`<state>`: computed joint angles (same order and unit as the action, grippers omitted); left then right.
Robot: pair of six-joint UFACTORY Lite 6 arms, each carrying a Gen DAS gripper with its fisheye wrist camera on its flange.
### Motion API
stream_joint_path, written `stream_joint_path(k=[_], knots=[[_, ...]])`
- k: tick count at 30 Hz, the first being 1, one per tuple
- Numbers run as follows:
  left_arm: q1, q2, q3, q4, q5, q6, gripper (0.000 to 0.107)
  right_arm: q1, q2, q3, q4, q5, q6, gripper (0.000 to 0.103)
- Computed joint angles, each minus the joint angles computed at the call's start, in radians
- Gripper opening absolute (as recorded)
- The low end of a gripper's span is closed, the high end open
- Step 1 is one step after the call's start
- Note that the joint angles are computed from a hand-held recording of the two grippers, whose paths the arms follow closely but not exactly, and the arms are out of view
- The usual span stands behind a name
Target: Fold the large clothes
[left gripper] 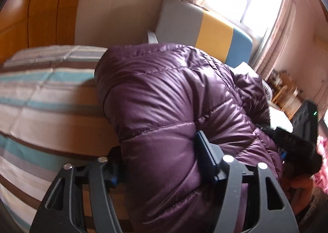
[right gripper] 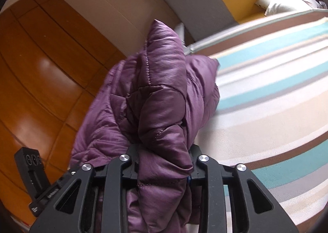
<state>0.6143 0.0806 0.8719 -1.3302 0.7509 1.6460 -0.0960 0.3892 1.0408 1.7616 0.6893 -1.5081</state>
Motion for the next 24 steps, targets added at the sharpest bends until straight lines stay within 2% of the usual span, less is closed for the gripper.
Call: stream_joint_path(k=[6,8,10,12,14,20,22,24], knots=[[0.002,0.003,-0.062,-0.111,-0.025,0.122,0.072,-0.003,0.062,0.038,0.064,-0.028,-0.1,0.034],[0.002,-0.007,-0.072,-0.125,-0.035,0.122,0.077,0.006,-0.003,-0.035,0.108,-0.048,-0.144,0.038],[0.009,-0.065,-0.121,-0.162,-0.071,0.153,0.086,0.005,-0.037,-0.063,0.123,-0.065,-0.154,0.046],[0.033,-0.141,-0.171,-0.161,-0.079,0.156,0.09,0.023,-0.096,-0.105,0.16,-0.131,-0.186,0.055],[0.078,-0.221,-0.216,-0.147,-0.063,0.145,0.097,0.044,-0.156,-0.144,0.198,-0.169,-0.235,0.055],[0.188,-0.435,-0.33,-0.121,-0.02,0.146,0.097,0.086,-0.354,-0.272,0.29,-0.316,-0.404,0.058],[0.146,-0.479,-0.367,-0.144,-0.091,0.201,0.097,0.118,-0.352,-0.271,0.371,-0.377,-0.493,0.058],[0.038,-0.476,-0.389,-0.192,-0.236,0.28,0.097,0.149,-0.29,-0.222,0.473,-0.435,-0.605,0.058]])
